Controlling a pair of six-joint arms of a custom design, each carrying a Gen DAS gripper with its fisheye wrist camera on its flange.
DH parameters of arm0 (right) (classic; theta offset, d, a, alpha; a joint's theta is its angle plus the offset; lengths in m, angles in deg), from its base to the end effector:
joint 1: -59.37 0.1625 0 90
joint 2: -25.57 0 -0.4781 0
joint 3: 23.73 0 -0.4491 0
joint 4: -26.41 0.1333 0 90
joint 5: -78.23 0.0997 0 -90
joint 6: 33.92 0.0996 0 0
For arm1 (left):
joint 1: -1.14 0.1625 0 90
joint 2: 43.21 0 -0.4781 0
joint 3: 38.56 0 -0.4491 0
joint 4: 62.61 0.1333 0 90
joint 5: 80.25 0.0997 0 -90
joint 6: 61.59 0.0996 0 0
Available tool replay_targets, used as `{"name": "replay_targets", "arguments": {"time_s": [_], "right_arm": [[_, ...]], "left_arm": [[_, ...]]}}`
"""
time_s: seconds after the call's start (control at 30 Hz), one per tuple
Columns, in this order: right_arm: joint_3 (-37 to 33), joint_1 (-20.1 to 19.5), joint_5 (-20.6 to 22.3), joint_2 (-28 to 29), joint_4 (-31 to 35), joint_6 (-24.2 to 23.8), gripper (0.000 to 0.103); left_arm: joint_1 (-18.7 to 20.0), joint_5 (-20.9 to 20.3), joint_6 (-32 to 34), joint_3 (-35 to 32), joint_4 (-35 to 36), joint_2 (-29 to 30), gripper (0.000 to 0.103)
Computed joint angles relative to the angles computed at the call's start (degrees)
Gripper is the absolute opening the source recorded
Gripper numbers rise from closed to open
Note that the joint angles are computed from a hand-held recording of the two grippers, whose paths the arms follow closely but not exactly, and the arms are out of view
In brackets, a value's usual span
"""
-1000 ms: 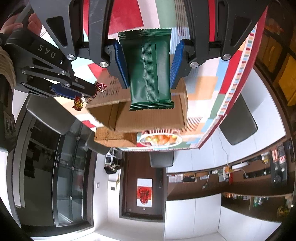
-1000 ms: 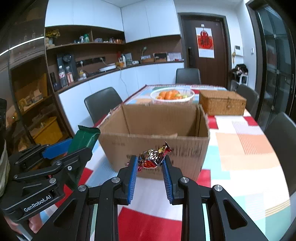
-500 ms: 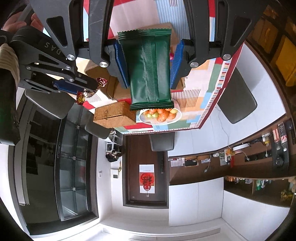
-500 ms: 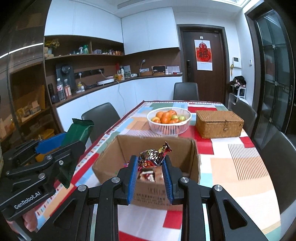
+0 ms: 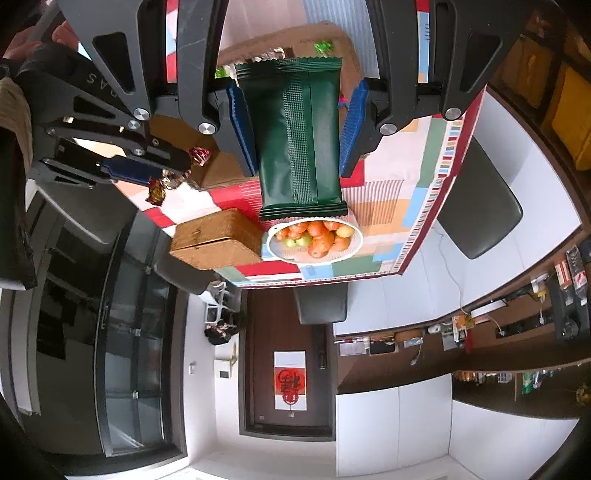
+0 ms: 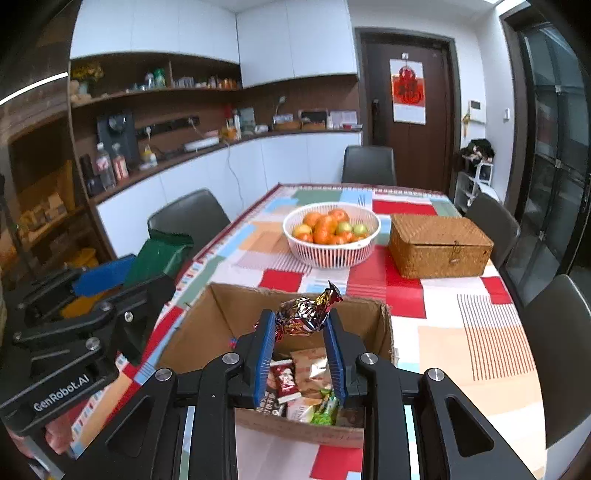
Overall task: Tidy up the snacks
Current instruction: 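Carry both items over the box and open both tools to drop them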
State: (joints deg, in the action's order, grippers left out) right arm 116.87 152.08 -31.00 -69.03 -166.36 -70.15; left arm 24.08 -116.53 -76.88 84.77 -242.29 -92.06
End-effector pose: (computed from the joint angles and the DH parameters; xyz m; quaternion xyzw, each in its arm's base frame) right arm 0.1196 -0.4017 0.3479 0.2143 -0.8443 0.4064 0.2759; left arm -0.4200 -0.4097 0.0590 0.3323 0.8216 -0.3837 0.2594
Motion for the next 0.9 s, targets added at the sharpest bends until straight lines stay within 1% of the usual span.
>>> {"name": "replay_targets", "arguments": {"time_s": [0.07, 0.13, 0.2, 0.33, 0.37, 0.4, 0.43, 0.5, 0.53, 0.57, 0.6, 0.67, 0.73, 0.77, 0.87, 0.9], "right_arm": [[-0.9, -0.4, -0.5, 1.1, 0.8, 0.3, 0.028], [-1.6, -0.7, -1.1, 2.1, 1.0, 0.8, 0.032], [-1.9, -0.8, -1.8, 2.7, 0.8, 1.3, 0.044], [-1.7, -0.9, -2.5, 2.9, 0.1, 1.2, 0.045], [-1.5, -0.9, -2.6, 2.8, 0.0, 1.0, 0.045], [-1.1, -0.9, -2.8, 2.7, -0.4, 0.7, 0.046], [-0.8, -0.8, -3.0, 2.6, -0.9, 0.6, 0.046], [0.3, -0.5, -3.4, 2.2, -2.6, -0.1, 0.054], [0.6, -0.4, -3.5, 2.2, -3.2, -0.2, 0.055], [1.5, -0.3, -3.6, 1.9, -4.8, -0.6, 0.058], [2.2, -0.1, -3.8, 1.7, -5.8, -0.9, 0.063], [3.9, 0.1, -4.5, 1.1, -8.5, -1.3, 0.069], [5.6, 0.1, -4.3, 0.3, -10.8, -1.6, 0.075], [6.8, 0.1, -4.3, -0.4, -11.9, -1.8, 0.078], [9.4, 0.5, -4.4, -2.4, -14.1, -2.3, 0.08], [10.1, 0.7, -4.4, -2.8, -14.8, -2.4, 0.082]], "left_arm": [[0.5, 0.7, -0.2, -0.9, 1.0, 0.7, 0.044], [1.0, 1.0, -0.2, -1.5, 1.4, 1.1, 0.046], [1.3, 1.4, -0.4, -1.7, 1.8, 1.3, 0.053], [1.0, 1.7, -2.3, -0.8, 2.5, 1.0, 0.054], [0.9, 1.9, -2.7, -0.5, 2.7, 0.8, 0.056], [0.6, 2.0, -3.3, -0.1, 2.8, 0.6, 0.061], [0.2, 2.3, -4.2, 0.6, 2.8, 0.3, 0.064], [-0.7, 2.9, -5.5, 1.9, 3.0, -0.3, 0.067], [-1.2, 3.2, -6.4, 2.6, 3.4, -0.7, 0.071], [-1.6, 3.6, -6.8, 2.9, 3.6, -0.7, 0.074], [-2.2, 4.5, -7.4, 3.6, 3.6, -0.9, 0.079], [-3.7, 6.1, -9.3, 5.4, 3.7, -1.5, 0.082], [-5.0, 6.9, -11.7, 7.0, 5.0, -2.4, 0.088], [-5.9, 7.5, -13.1, 7.8, 5.8, -2.8, 0.089], [-8.5, 9.0, -18.0, 10.4, 8.7, -4.4, 0.092], [-9.0, 9.1, -19.6, 11.1, 10.0, -5.0, 0.094]]}}
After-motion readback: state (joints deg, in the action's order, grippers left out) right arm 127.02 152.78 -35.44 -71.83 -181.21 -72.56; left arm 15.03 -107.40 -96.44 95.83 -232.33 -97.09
